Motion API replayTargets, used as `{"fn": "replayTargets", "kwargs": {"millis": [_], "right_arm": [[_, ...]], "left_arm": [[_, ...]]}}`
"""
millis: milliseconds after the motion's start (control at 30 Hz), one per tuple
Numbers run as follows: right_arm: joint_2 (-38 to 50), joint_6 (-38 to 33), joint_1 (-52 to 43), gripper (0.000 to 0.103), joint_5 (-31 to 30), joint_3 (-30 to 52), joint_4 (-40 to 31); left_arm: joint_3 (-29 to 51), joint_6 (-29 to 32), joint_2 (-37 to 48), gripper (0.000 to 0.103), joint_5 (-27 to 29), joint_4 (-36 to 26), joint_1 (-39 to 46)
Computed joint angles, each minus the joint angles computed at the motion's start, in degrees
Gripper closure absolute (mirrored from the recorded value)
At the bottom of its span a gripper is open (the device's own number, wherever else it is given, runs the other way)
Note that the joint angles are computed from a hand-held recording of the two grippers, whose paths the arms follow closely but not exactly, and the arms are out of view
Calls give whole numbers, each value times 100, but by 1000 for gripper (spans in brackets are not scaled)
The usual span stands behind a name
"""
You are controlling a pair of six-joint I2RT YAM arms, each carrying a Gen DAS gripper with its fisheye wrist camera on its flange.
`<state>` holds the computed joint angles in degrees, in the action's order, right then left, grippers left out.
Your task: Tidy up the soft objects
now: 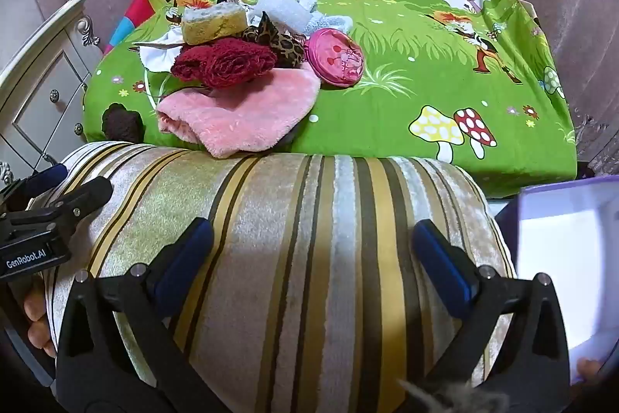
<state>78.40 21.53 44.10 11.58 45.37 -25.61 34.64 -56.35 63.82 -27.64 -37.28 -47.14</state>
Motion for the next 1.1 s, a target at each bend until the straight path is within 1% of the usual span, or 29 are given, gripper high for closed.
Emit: {"fn": "replayTargets", "kwargs": {"millis": [367,500,567,1100], "right_arm": [[21,1,11,0,23,15,-14],[27,27,33,0,25,10,-4],[34,32,39,0,25,12,1],[28,-7,-2,0,13,23,-3]], "left_arm": [[-95,32,-87,0,-18,6,14],[-84,57,-49,0,-8,10,42],[32,62,104,0,12,2,72],[48,77,142,0,14,-7,92]]}}
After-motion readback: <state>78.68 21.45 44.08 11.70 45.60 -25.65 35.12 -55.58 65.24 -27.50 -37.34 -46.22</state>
